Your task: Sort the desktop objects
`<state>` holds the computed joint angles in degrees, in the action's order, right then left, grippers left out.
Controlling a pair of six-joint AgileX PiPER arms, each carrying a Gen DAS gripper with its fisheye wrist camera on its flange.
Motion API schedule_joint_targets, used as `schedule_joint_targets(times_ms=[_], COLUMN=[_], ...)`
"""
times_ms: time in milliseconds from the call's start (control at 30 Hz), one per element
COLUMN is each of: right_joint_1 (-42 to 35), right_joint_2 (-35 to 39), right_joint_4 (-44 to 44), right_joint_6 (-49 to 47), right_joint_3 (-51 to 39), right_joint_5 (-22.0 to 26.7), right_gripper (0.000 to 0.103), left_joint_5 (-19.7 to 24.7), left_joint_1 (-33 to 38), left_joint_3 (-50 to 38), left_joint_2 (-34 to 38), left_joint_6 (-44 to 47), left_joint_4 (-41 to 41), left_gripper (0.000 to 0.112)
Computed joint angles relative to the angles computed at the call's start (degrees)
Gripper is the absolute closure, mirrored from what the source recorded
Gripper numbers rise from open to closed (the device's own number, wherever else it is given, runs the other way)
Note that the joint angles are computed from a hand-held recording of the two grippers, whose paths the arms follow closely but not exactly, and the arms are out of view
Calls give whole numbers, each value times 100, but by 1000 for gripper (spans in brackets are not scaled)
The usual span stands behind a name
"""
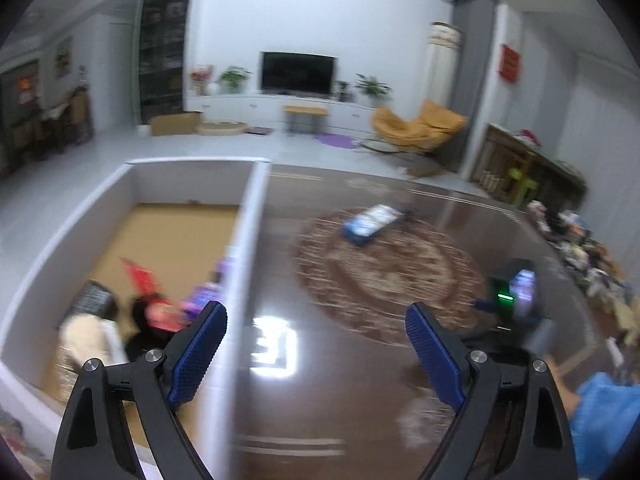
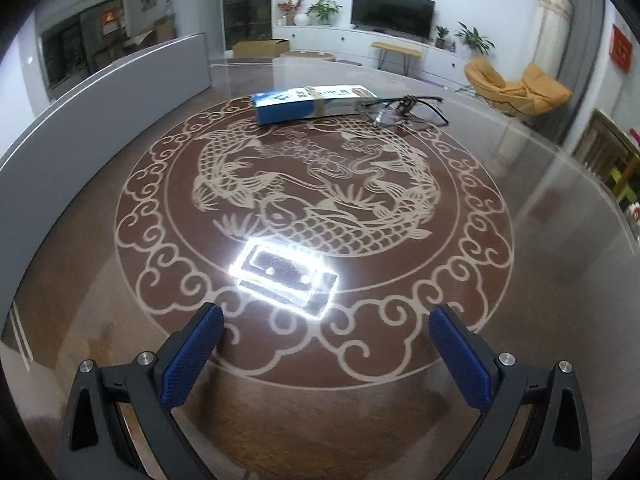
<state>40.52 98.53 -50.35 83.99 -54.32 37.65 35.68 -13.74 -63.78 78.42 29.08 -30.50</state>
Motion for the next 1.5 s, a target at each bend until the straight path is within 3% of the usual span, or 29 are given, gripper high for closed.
schedule_joint_targets(times_ms=[67, 200, 433, 733, 933, 1100, 1500], right_joint_1=[-114, -150, -152, -157, -232, -232, -196], right_joint_2=[-68, -60, -58, -54, -124, -160, -197], right_joint_4=[85, 136, 145, 144, 119, 210, 231], right_joint_6=[18, 18, 5, 0, 756, 821, 814], right_joint_3=[108, 103, 99, 97, 143, 116, 127], right_joint_5=[-193, -245, -247, -253, 212, 439, 494], right_gripper=[0, 0, 0, 0, 0, 0, 0], left_joint_5=[-96, -625, -1021, -408, 98, -810, -798], left_joint_1=[-339, -1059, -1672, -2008, -1935, -1791, -1783], left_joint_3=[243, 593, 154, -1377, -2804, -2473, -2463], left_joint_2=[-8, 458, 1789, 3326, 4206, 4168, 4161], left_joint_6=[41, -151, -1445, -3055, -2549, -2588, -2643], left_joint_4=[-250, -233, 1291, 3122, 2835, 2787, 2841], left_gripper=[14, 12, 12, 9, 9, 9, 9])
